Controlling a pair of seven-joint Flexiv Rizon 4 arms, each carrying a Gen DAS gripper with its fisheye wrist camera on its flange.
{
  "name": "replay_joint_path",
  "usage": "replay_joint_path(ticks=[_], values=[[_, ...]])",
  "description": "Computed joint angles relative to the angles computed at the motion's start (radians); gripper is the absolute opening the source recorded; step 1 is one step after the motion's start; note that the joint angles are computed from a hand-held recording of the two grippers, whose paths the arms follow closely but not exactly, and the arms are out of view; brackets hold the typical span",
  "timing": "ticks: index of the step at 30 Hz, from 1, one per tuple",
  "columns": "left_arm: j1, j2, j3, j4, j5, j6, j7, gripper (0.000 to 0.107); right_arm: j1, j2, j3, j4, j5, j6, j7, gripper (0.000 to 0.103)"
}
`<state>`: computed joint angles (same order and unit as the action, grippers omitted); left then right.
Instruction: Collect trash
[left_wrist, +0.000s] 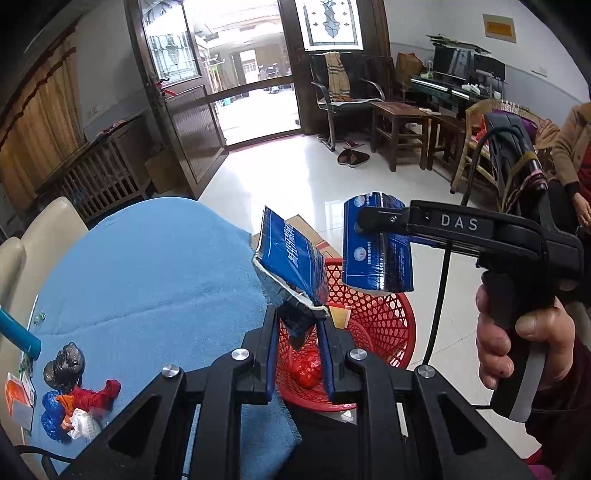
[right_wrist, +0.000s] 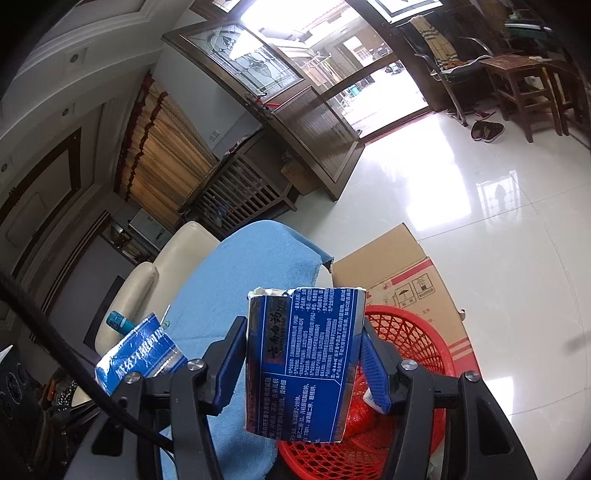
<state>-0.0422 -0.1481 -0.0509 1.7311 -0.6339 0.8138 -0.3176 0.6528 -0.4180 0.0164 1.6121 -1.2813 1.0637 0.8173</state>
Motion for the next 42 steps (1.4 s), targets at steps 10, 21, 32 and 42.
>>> replay_joint_path(ticks=[10,21,32,42], values=[[0.007,-0.05,-0.003,-0.064,0.05,-0.08,-0.058,0.024,0.01,-0.011,0.008,-0.009,0.066,-0.026,-0.03,0.065],[0.05,-0.058,0.009,-0.064,0.04,-0.031,-0.107,0.051,0.018,-0.021,-0.011,-0.004,0.072,0.009,-0.013,0.074],[0.109,-0.019,0.042,0.02,-0.057,0.109,-0.067,0.062,0.083,-0.117,-0.001,-0.19,0.215,-0.046,-0.309,0.073],[0.232,-0.074,0.097,-0.017,-0.084,0.185,-0.189,0.062,0.148,-0.291,0.016,-0.472,0.487,-0.08,-0.662,0.073]])
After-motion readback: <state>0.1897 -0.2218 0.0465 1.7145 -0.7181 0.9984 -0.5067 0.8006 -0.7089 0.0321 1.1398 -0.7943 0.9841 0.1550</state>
